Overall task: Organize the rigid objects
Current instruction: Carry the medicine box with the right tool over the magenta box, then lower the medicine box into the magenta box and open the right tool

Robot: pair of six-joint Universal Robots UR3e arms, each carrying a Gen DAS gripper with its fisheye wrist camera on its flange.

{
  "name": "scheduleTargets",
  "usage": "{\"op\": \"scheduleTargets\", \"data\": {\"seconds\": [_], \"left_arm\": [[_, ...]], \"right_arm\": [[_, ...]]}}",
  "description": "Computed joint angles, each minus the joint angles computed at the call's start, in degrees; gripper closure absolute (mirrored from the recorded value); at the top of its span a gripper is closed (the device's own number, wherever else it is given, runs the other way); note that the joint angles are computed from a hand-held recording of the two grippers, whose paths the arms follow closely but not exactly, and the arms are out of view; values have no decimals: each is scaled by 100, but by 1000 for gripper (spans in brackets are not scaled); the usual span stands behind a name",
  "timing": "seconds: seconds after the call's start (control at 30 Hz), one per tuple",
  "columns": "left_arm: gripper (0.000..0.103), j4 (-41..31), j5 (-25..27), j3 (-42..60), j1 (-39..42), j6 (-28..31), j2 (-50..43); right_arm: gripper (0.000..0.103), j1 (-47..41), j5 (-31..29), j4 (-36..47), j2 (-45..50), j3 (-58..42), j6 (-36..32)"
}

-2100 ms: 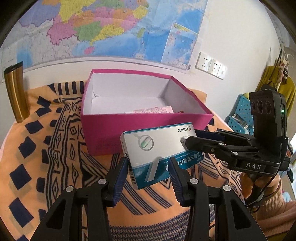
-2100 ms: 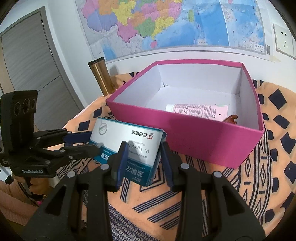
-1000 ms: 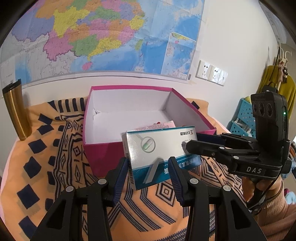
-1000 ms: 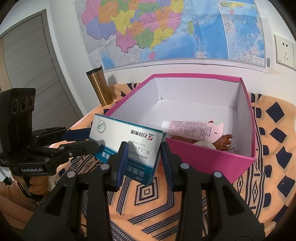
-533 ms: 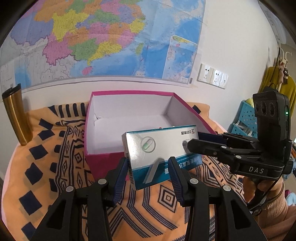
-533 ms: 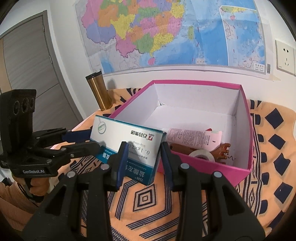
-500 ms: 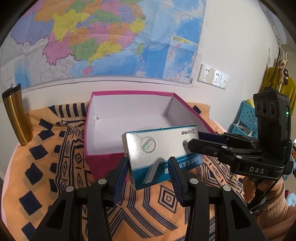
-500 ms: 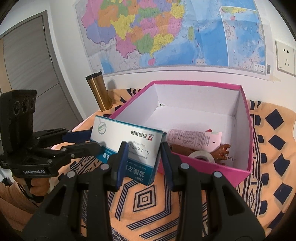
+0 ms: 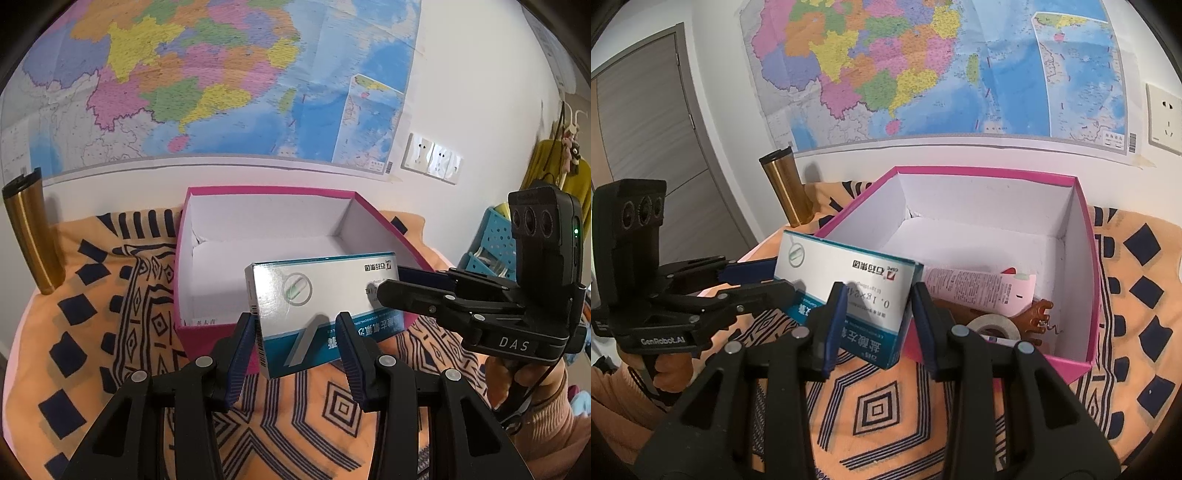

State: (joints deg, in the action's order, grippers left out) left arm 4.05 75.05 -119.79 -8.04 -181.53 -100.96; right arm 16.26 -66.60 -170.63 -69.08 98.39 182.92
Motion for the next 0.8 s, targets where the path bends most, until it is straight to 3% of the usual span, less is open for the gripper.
{"op": "scheduleTargets", "data": {"seconds": [0.8], "left_arm": [[59,-156,76,571,129,28,-391]], "right_arm": [[64,-9,-10,290,454,-791,91]]}}
